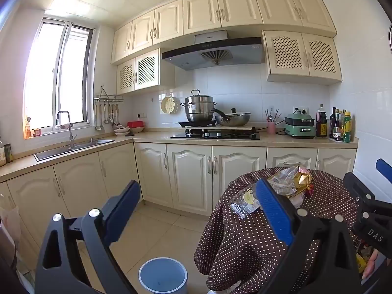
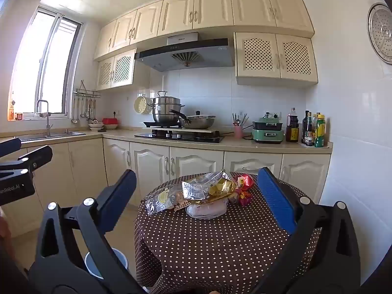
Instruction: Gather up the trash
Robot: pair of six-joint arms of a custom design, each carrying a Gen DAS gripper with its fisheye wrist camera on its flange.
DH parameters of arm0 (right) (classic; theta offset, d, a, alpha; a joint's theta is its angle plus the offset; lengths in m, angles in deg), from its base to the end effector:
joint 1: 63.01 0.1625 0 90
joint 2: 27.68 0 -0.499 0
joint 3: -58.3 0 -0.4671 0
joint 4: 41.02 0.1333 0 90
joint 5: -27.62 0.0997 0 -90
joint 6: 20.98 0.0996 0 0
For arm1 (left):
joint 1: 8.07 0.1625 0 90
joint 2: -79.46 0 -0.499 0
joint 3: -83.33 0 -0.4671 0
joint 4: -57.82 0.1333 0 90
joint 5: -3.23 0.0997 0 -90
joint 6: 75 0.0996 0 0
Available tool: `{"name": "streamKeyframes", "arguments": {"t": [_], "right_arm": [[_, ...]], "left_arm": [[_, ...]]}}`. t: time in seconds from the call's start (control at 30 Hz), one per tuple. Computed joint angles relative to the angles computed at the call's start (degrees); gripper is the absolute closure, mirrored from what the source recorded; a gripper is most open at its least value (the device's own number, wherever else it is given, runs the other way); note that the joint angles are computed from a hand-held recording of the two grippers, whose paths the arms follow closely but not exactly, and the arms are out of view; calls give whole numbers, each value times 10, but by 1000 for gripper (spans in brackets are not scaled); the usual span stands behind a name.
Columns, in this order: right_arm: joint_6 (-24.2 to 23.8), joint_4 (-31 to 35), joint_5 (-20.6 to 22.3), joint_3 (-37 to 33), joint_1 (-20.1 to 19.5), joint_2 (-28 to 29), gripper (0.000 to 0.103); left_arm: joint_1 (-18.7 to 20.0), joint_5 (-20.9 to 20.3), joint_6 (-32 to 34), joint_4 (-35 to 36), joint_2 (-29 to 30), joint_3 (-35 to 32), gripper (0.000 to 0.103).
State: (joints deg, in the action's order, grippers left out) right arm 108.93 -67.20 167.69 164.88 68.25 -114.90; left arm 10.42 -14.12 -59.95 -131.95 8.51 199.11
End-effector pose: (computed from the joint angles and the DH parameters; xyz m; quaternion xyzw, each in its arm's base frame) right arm 0.3990 -0.3685 0.4147 0.2091 -0.6467 0.6540 0.3322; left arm -0.4736 -0.3992 0.3694 0.2911 0.7077 -0.5760 0.2873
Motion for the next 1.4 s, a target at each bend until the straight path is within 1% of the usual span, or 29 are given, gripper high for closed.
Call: {"name": "streamKeyframes", "arguments": {"t": [0.87,1.07,1.1,1.4], "right_arm": [[0,9,7,-7,2,6,6],[1,11,5,-6,1,5,6],[2,11,-1,-5,-5,3,6],[2,15,2,-7,-5,4,6]], "left_arm": [[4,-2,-14,12,0,-1,10],[4,-4,-18,15,1,0,9],[4,-4,-18,15,1,0,9],[3,-4,-23,20,1,1,10]]}}
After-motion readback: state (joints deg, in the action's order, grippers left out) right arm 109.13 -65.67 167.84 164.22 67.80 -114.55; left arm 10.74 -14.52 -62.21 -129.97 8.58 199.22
